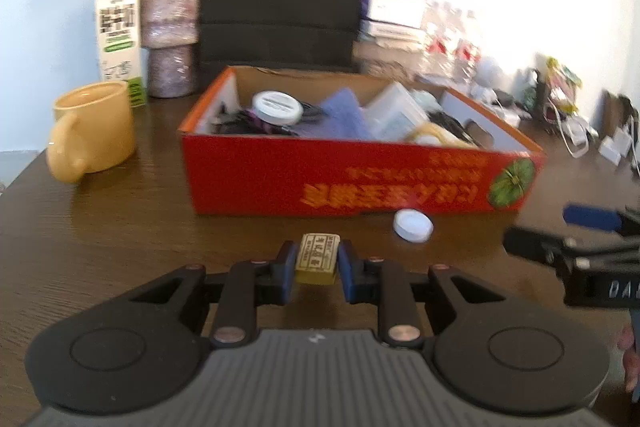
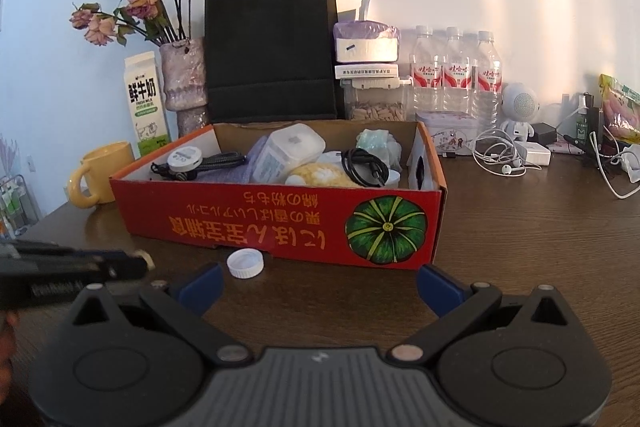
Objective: Organize objects
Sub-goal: 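Grasp the last white bottle cap with the right gripper while the left gripper holds the packet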
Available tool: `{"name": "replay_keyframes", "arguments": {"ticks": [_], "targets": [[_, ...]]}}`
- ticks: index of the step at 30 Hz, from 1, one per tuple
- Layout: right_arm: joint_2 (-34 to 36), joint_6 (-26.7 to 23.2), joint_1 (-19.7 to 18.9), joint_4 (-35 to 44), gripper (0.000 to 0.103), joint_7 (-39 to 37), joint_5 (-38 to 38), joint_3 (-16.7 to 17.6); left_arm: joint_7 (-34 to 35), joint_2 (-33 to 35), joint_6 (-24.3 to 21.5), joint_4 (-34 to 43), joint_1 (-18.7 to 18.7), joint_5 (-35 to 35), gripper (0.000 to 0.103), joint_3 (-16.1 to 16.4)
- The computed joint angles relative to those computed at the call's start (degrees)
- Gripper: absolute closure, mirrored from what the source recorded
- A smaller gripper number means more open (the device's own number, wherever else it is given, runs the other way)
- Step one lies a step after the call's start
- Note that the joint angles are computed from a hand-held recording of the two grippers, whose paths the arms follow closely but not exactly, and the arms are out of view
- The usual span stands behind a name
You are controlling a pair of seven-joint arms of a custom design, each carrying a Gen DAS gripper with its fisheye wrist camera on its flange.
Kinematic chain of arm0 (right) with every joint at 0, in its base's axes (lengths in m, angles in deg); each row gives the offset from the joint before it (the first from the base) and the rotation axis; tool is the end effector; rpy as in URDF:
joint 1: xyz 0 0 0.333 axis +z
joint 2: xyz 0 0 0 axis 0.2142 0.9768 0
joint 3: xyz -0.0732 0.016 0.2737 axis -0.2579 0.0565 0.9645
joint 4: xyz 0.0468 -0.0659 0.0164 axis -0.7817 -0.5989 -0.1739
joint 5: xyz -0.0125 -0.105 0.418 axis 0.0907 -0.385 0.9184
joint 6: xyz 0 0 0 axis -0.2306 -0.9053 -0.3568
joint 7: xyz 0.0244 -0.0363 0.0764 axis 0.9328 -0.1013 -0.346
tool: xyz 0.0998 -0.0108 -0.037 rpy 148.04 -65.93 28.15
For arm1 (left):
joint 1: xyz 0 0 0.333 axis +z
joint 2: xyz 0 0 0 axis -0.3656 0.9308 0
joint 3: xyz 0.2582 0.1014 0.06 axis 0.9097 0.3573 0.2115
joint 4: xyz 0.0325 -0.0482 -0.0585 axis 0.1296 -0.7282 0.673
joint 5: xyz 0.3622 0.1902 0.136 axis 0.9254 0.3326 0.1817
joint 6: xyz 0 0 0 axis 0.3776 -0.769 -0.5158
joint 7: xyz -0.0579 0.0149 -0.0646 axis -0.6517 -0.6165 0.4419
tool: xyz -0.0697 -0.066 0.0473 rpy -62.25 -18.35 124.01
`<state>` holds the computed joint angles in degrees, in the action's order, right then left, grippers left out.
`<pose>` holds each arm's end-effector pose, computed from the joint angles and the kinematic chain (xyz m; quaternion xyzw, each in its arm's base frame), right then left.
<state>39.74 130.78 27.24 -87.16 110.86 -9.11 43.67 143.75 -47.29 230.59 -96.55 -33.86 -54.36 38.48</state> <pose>0.6173 0.1249 0.2859 -0.5879 0.6199 -0.3448 0.3888 0.6868 -0.2430 0.3460 -0.5309 0.6966 -0.4123 0.2506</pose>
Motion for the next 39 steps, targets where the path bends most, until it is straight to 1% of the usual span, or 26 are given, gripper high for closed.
{"name": "replay_keyframes", "arguments": {"ticks": [1, 3, 5, 7, 8, 10, 13, 14, 17, 21, 24, 28, 29, 31, 32, 33, 34, 39], "targets": [[0.13, -0.38, 0.47, 0.27, 0.000, -0.61, 0.73, -0.36, -0.77, -0.09, 0.37, 0.05, -1.41, -0.59, 0.080, 1.87], [0.38, -1.11, 1.34, 0.79, 0.000, -1.88, 2.25, -0.99, -2.42, -0.35, 1.46, -0.13, -5.04, -1.93, 0.080, 6.66], [0.61, -1.70, 1.75, 1.22, 0.000, -2.74, 3.10, -1.28, -3.30, -0.51, 2.12, -0.23, -7.32, -3.11, 0.080, 9.86], [0.75, -2.66, 2.44, 1.69, 0.000, -3.95, 4.33, -1.78, -3.63, -0.57, 2.64, -0.39, -9.37, -4.11, 0.080, 12.60], [0.76, -2.96, 2.65, 1.81, 0.000, -4.39, 4.75, -1.91, -3.59, -0.61, 2.78, -0.40, -9.28, -4.38, 0.080, 12.65], [0.86, -3.93, 3.16, 2.25, 0.000, -5.49, 5.46, -2.27, -3.14, -0.82, 3.00, -0.51, -7.83, -4.28, 0.080, 11.24], [1.33, -4.95, 4.38, 3.34, 0.000, -7.14, 7.26, -3.00, -2.43, -1.05, 3.37, -0.80, -7.65, -4.55, 0.080, 11.07], [1.50, -5.53, 4.70, 3.79, 0.000, -7.57, 7.79, -3.20, -2.13, -1.18, 3.43, -0.94, -6.95, -4.43, 0.080, 10.33], [2.28, -8.15, 7.16, 5.74, 0.000, -9.95, 10.83, -5.21, -1.51, -1.45, 3.89, -1.42, -5.97, -4.54, 0.080, 9.26], [3.74, -10.15, 10.65, 8.36, 0.000, -12.32, 14.43, -8.07, -0.71, -2.06, 4.88, -2.51, -5.22, -5.26, 0.080, 8.65], [4.94, -12.52, 13.36, 10.42, 0.000, -13.59, 16.30, -10.82, -0.17, -2.21, 4.64, -2.73, -4.39, -5.71, 0.080, 7.90], [7.49, -15.58, 19.03, 13.48, 0.000, -12.89, 18.03, -17.05, 0.42, -2.40, 4.53, -3.02, -1.51, -4.70, 0.080, 5.18], [8.19, -16.35, 20.32, 14.18, 0.001, -12.09, 18.08, -18.60, 0.62, -2.49, 4.67, -3.18, -0.97, -4.39, 0.080, 4.68], [9.47, -18.14, 21.79, 15.72, 0.005, -10.25, 17.49, -20.63, 0.93, -2.65, 4.93, -3.52, 0.36, -3.72, 0.080, 3.43], [10.12, -19.03, 22.56, 16.45, 0.009, -9.20, 17.15, -21.71, 1.03, -2.70, 5.05, -3.64, 0.85, -3.51, 0.080, 2.99], [11.07, -20.26, 23.93, 17.39, 0.013, -7.90, 16.94, -23.48, 1.12, -2.72, 5.16, -3.73, 1.18, -3.38, 0.080, 2.72], [11.84, -21.04, 24.77, 18.14, 0.014, -6.71, 16.51, -24.63, 1.17, -2.74, 5.21, -3.76, 1.51, -3.27, 0.080, 2.44], [15.05, -23.60, 27.29, 21.36, 0.026, -1.33, 13.49, -28.41, 1.14, -2.85, 5.33, -3.97, 2.84, -3.09, 0.080, 1.62]]}}
